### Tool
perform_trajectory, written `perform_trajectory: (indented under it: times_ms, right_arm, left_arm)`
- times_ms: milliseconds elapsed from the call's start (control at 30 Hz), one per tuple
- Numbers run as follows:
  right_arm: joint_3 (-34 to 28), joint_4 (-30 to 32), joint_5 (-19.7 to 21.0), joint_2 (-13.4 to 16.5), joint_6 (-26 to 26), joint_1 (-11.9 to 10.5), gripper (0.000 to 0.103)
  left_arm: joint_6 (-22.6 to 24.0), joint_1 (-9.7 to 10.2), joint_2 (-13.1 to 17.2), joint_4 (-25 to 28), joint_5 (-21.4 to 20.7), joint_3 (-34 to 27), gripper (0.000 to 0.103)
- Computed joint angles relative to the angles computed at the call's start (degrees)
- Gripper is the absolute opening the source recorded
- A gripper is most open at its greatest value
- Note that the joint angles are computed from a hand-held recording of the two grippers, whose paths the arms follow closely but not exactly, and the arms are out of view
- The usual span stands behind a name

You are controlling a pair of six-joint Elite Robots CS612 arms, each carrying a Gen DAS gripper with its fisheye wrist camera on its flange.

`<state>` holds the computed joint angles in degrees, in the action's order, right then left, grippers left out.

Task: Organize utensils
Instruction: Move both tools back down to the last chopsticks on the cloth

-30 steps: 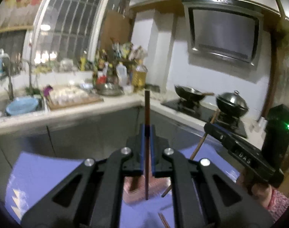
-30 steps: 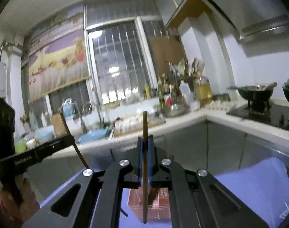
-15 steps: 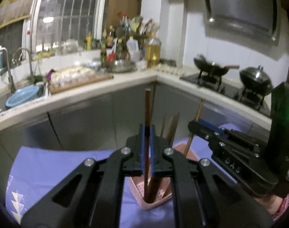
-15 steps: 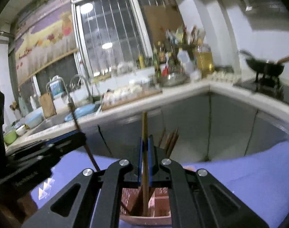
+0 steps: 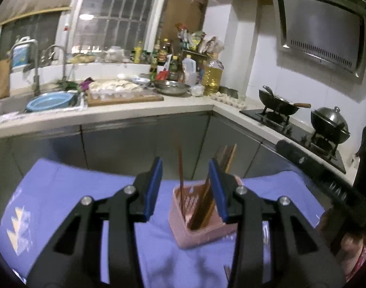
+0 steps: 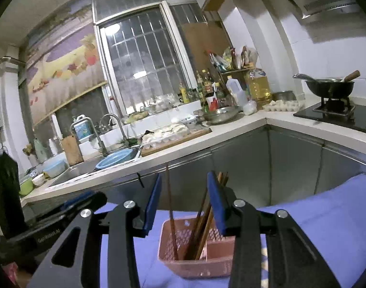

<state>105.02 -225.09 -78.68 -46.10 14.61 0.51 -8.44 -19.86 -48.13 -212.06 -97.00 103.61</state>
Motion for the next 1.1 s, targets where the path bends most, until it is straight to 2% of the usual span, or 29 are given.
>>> perform_trajectory:
  times_ms: [67,133,267,367,667,867,1100]
  right_arm:
    - [2.05,-0.76,0.29,-0.3,0.02,0.04,0.04]
    - [4.7,0.3,0.64,-0.34,-0.68,0.19,0.04]
    - [8.84,4.28,-0.88,0.55,-2.68,0.98,0.04]
    - [12.19,7.11,-0.45,1.83,-0.47,0.97,0.04]
    - [18.13,4.02,-5.43,3.31,3.82,1.47,0.04]
    - [19.1,3.99,-5.9,3.51,4.49,1.14,0.04]
    - [19.48,4.67,-6.02,3.76,6.52,0.67,0.04]
  left_arm:
    - [-0.12,-0.14,0.15,-1.6,0.55,3.04,0.038]
    - [0.57,-0.44,0.55,-1.07,1.26,5.3,0.038]
    - [3.55,-1.69,1.75,4.72,3.9,9.29,0.038]
    - [5.25,-2.88,3.02,6.09,7.19,11.86,0.038]
    - [0.46,-2.76,3.83,4.54,8.63,14.92,0.038]
    - [-1.01,-2.56,3.9,5.41,9.85,15.05,0.038]
    - [-0.42,-2.73,4.05,5.03,10.89,15.12,0.038]
